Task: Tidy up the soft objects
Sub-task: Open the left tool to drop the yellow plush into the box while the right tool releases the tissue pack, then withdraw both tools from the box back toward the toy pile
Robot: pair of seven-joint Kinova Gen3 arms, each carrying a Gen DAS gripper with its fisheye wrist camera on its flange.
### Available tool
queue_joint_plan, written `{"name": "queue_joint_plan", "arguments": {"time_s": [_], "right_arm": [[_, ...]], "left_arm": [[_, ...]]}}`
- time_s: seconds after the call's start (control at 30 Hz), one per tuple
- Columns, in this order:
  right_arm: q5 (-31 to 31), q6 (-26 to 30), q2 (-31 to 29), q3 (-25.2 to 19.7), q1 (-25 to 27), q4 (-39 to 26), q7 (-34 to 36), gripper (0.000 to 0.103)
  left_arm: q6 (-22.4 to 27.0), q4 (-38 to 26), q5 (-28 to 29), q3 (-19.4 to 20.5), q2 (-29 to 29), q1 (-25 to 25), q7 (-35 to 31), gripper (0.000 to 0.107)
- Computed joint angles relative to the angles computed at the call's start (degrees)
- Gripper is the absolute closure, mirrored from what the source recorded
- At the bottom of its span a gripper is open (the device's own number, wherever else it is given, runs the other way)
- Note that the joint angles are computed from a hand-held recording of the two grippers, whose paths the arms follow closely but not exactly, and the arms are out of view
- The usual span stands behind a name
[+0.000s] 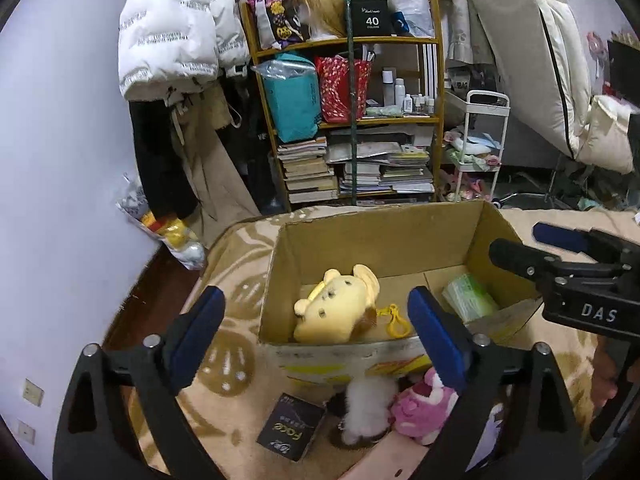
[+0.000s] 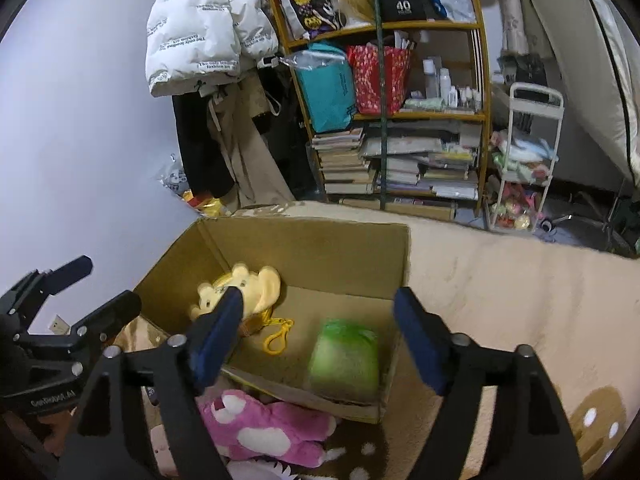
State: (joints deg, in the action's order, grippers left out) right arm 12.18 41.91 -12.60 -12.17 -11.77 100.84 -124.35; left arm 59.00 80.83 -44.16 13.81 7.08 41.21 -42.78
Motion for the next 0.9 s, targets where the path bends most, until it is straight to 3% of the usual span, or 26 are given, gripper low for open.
{"name": "queue_joint_plan", "arguments": {"time_s": [0.17,0.4,0.63,0.67,0.9], "right_arm": [[2.5,2.2,-1.4,-2.1,0.2,-0.8,-2.2,0.006],[1.0,7.2,-3.4,-3.1,-0.6,-2.6,-1.7,0.005],[-4.1,10.1,-7.4,-2.0,-1.7,-1.8,-0.5,0.004],[-4.5,10.8,-7.8,-2.3,-1.5,-1.8,-0.5,0.000],[-3.2,15.0,-11.0,-6.6,0.7,-1.7,-2.1,0.000]], "left_arm": [[4.6,-0.3,-1.0,0.8,-0.8,1.5,0.3,0.011],[6.9,1.8,6.0,3.1,-5.2,-1.0,0.1,0.009],[11.5,2.9,6.0,7.6,-8.0,-1.1,3.1,0.009],[12.2,3.1,5.6,8.3,-8.2,-0.9,3.7,0.009],[14.7,4.3,8.7,10.7,-10.4,-1.2,5.1,0.009]]}}
